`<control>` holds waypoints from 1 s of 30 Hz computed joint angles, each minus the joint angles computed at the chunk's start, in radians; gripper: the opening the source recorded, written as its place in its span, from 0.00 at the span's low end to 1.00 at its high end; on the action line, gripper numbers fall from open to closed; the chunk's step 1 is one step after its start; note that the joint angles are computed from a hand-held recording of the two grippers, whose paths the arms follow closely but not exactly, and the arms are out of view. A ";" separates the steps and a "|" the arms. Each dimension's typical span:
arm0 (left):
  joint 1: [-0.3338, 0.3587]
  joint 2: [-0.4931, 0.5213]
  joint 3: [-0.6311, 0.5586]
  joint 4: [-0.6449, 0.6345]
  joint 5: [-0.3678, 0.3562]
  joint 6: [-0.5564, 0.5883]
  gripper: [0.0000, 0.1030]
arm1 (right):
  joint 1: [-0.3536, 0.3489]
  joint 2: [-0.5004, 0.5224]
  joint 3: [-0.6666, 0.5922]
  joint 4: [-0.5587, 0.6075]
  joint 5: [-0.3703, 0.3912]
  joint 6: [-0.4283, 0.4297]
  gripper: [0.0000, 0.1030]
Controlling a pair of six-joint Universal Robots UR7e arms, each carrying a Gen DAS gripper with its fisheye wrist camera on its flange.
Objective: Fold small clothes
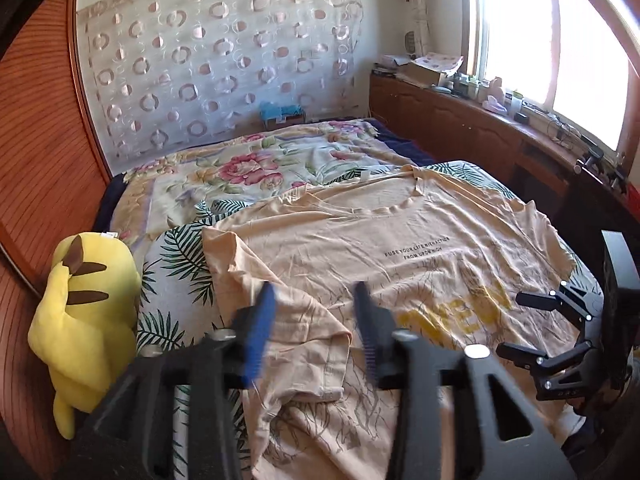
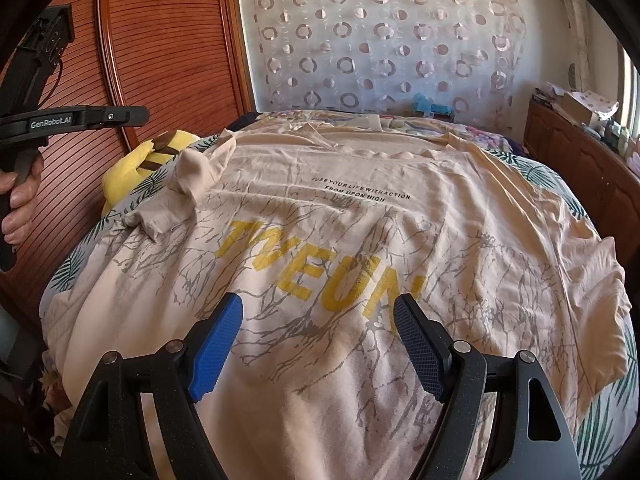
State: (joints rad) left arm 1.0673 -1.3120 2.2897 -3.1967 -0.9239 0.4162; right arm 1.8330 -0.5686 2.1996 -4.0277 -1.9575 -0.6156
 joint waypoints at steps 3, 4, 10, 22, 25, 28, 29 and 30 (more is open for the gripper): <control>0.007 -0.006 0.026 -0.031 0.004 -0.007 0.77 | -0.001 -0.001 0.000 0.001 0.001 -0.001 0.77; 0.015 -0.007 0.033 -0.033 0.005 -0.014 0.77 | -0.001 -0.001 0.000 0.001 0.001 -0.001 0.77; 0.090 0.025 0.045 -0.061 0.067 -0.001 0.77 | -0.001 -0.005 -0.001 0.017 0.007 -0.005 0.75; 0.220 0.071 -0.002 -0.035 0.007 -0.070 0.85 | 0.068 -0.029 -0.069 0.150 0.008 -0.078 0.63; 0.210 0.088 -0.002 -0.036 0.038 -0.056 0.92 | 0.089 -0.018 -0.128 0.207 0.012 -0.106 0.60; 0.212 0.089 -0.002 -0.036 0.033 -0.059 0.92 | 0.094 -0.003 -0.197 0.277 0.031 -0.111 0.60; 0.213 0.088 -0.002 -0.036 0.032 -0.059 0.92 | 0.094 0.005 -0.224 0.305 0.037 -0.113 0.60; 0.212 0.088 -0.001 -0.038 0.033 -0.058 0.92 | 0.095 0.014 -0.251 0.331 0.042 -0.115 0.59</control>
State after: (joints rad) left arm 1.2792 -1.2238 2.2890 -3.2345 -0.8906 0.3584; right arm 1.9279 -0.5548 1.9486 -3.6971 -1.9151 -0.7306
